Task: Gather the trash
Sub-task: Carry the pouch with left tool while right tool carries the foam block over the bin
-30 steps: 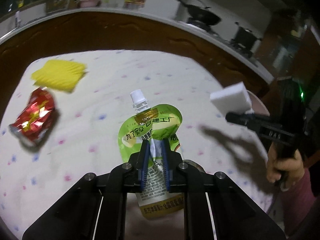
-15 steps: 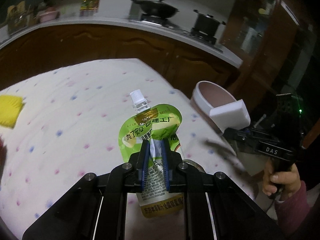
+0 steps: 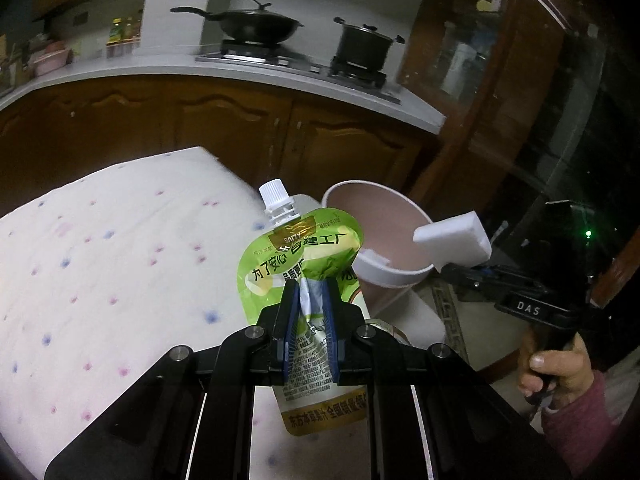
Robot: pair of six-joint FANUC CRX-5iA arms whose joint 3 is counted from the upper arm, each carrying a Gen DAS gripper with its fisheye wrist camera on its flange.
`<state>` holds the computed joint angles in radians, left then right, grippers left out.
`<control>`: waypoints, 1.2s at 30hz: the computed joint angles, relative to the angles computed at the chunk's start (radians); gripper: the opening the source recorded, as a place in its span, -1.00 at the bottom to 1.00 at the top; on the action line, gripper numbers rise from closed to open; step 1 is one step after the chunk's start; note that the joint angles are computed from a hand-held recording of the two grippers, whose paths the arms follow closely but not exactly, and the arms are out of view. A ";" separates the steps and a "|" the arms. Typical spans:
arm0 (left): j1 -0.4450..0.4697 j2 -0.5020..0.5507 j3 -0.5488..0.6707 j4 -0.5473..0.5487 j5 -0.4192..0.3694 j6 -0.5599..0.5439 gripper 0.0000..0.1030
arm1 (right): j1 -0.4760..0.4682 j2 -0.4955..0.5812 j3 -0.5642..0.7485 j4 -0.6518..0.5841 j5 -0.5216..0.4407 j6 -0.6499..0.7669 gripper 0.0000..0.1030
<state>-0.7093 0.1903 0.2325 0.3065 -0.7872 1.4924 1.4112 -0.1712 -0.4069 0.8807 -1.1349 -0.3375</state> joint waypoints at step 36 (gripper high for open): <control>-0.103 0.632 0.938 -0.056 -0.346 0.119 -0.78 | -0.170 -0.149 -0.125 -0.082 0.034 0.054 -0.66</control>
